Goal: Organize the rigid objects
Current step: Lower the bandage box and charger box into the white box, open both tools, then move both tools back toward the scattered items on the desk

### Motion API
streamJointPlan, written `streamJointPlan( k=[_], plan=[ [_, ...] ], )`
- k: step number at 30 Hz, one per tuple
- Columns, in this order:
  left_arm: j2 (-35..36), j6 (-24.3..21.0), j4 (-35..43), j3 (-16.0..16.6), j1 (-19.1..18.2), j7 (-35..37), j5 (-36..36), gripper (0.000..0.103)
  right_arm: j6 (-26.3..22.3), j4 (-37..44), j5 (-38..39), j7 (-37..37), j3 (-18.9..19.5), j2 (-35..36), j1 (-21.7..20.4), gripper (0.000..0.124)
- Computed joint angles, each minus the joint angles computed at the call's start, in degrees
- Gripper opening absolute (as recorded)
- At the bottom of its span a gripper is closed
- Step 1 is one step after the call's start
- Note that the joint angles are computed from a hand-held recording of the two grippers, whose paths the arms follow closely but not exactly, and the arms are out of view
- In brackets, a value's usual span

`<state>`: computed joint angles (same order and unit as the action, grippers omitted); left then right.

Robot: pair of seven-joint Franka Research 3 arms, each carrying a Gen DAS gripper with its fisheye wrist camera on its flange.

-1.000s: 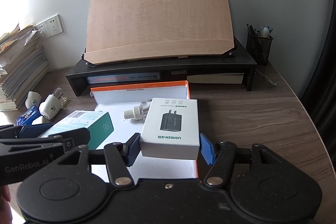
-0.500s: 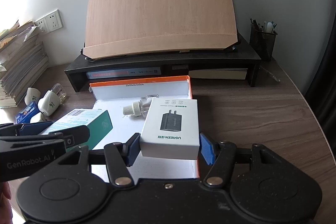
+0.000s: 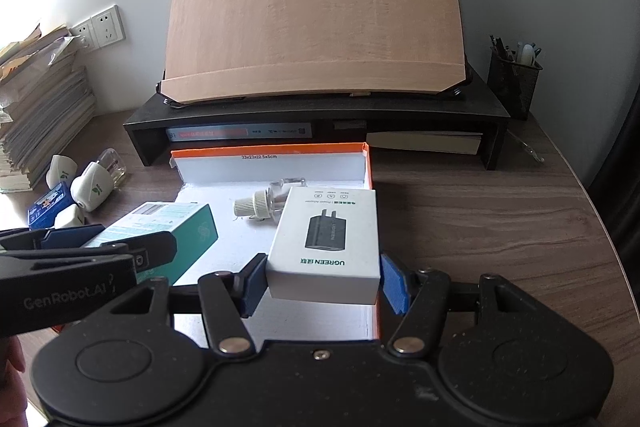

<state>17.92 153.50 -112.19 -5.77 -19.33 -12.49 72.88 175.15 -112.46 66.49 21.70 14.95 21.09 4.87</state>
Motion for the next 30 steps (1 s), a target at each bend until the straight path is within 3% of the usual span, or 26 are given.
streamJointPlan(
  k=[16,20,30],
  plan=[
    [2.63,2.80,1.83,0.56,0.30,4.64,-4.53,0.072,1.51,-1.54,3.13,-3.53,0.27,-1.49,-0.77,0.075],
    [1.77,3.42,1.00,1.16,-0.50,4.58,-4.45,0.082,2.66,-2.72,5.80,-5.05,0.30,-2.90,-0.58,0.077],
    [-4.57,1.80,-4.85,-0.21,0.87,2.93,-4.20,0.091,4.57,-5.56,16.90,-12.51,-1.75,-7.08,3.89,0.080]
  ],
)
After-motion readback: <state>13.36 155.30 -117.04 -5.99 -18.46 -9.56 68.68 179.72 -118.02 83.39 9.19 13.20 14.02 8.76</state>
